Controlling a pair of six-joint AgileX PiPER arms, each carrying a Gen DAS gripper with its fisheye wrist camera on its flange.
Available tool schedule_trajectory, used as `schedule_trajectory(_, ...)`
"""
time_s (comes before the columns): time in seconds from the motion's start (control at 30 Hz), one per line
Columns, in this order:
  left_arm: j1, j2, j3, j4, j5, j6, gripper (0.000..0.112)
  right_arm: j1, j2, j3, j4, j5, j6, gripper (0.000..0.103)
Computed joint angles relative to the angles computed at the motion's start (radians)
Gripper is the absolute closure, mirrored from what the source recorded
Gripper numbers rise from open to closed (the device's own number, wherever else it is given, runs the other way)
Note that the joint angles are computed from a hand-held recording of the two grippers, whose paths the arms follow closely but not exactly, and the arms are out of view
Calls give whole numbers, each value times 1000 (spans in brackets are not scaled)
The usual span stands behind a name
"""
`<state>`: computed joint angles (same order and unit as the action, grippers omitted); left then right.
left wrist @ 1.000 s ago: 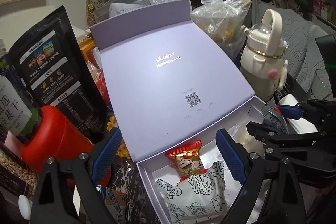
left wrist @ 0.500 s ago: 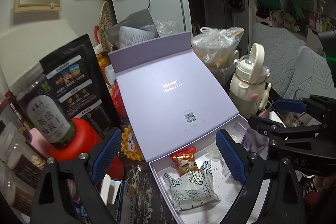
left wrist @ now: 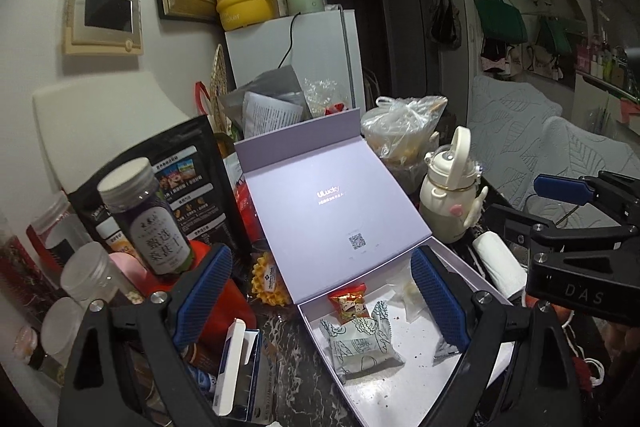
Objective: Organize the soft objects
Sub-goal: 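Withdraw both open tools from the box back over the table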
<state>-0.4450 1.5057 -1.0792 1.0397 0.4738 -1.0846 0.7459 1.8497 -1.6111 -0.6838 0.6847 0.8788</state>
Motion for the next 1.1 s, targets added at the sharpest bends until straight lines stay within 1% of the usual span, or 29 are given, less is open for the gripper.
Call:
schedule_trajectory(0.1, -33, -67, 37, 19, 21, -20, 20, 36, -64, 63, -74, 7, 79, 35)
schedule_trajectory(0.17, -58, -110, 63, 30, 36, -34, 14, 69, -116, 116, -134, 15, 144, 35)
schedule_trajectory(0.2, -70, -129, 74, 34, 43, -39, 12, 82, -135, 134, -156, 20, 167, 35)
schedule_trajectory(0.33, -117, -193, 111, 73, 79, -82, 12, 153, -221, 219, -254, 58, 278, 35)
schedule_trajectory(0.37, -131, -210, 122, 77, 88, -89, 12, 181, -246, 243, -287, 79, 315, 34)
schedule_trajectory(0.4, -142, -226, 132, 72, 93, -88, 12, 200, -261, 258, -309, 94, 340, 31)
schedule_trajectory(0.47, -166, -259, 150, 58, 102, -74, 12, 249, -296, 295, -367, 146, 402, 30)
schedule_trajectory(0.57, -204, -301, 179, 54, 121, -75, 11, 304, -347, 348, -410, 186, 461, 26)
schedule_trajectory(0.7, -254, -355, 216, 35, 136, -67, 11, 396, -403, 411, -468, 270, 546, 22)
schedule_trajectory(0.87, -316, -408, 259, 14, 151, -66, 11, 494, -448, 469, -506, 372, 626, 21)
schedule_trajectory(1.03, -392, -442, 300, 25, 180, -86, 11, 591, -480, 535, -521, 463, 711, 21)
schedule_trajectory(1.1, -409, -453, 315, 10, 173, -83, 11, 631, -489, 559, -525, 507, 748, 21)
